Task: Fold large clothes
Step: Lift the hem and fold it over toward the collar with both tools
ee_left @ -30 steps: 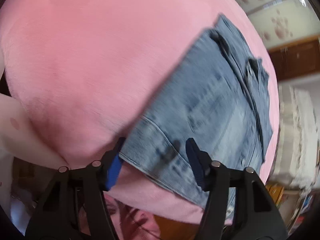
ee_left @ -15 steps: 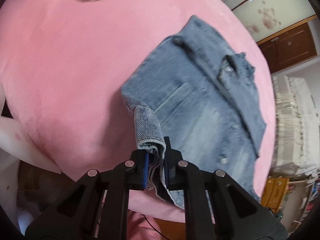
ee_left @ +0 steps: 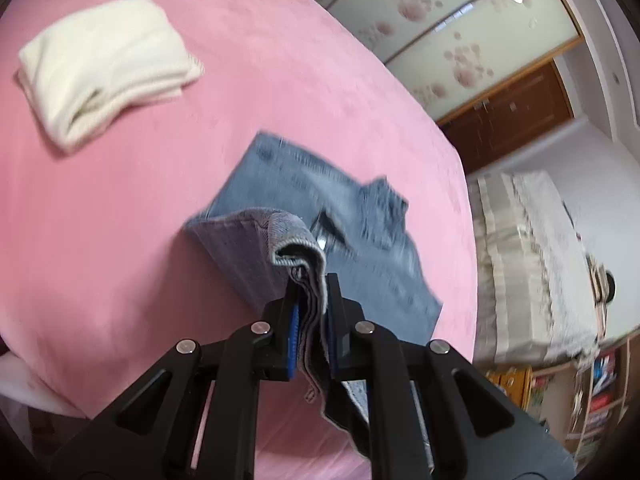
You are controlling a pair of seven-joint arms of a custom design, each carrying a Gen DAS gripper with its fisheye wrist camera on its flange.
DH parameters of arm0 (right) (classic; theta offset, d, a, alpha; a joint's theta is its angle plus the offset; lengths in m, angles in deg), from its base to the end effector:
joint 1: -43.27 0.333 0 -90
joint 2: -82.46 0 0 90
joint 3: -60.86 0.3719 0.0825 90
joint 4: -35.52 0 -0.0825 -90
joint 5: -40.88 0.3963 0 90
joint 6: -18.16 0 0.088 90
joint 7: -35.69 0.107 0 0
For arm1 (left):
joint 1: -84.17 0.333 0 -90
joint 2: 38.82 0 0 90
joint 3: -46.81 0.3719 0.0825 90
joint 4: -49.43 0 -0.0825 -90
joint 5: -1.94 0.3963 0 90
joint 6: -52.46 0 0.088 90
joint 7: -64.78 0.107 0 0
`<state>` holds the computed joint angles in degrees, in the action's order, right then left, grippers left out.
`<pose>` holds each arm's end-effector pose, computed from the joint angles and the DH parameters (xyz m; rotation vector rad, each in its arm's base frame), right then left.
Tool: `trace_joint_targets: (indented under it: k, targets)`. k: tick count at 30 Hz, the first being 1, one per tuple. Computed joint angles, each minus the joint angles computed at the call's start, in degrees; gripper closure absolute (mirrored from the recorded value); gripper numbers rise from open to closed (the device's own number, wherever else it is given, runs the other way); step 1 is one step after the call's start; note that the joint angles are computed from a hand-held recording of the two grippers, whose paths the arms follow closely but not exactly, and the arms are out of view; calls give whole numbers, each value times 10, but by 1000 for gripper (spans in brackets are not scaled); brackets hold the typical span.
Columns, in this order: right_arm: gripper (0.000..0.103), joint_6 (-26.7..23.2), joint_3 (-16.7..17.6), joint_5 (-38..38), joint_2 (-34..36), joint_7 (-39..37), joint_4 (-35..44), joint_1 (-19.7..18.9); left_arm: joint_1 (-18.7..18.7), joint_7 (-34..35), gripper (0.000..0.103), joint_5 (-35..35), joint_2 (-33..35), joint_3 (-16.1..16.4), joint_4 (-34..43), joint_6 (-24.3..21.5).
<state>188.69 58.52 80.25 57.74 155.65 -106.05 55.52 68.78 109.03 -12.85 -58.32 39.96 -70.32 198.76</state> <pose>0.4432 0.0300 0.5925 -0.6292 2.0685 0.0220 0.4572 -0.1957 0.7091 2.4982 -1.3911 1.2412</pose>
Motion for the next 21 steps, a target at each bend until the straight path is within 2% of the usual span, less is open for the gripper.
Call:
trace_joint_targets:
  k: [4,7,9,15,21]
  targets:
    - [85,7,-48,42,50,-57,71,37,21,-12,95,21,60,-2,90,-24]
    - [85,-6,-88,121,104,-123,144,66,32,-15,95,24,116,-8,161,-30]
    - [86,-24,-103,173,140,-160,189,69,43,-35,95,46,165,-17,228,-61]
    - [86,-99,-106,239,273,-178,331,13,49,-116,95,133,292,-35,385,-104]
    - [86,-160,-83,202,394,-120,455,-48,28,-169,95,211,403,-31,513,-152]
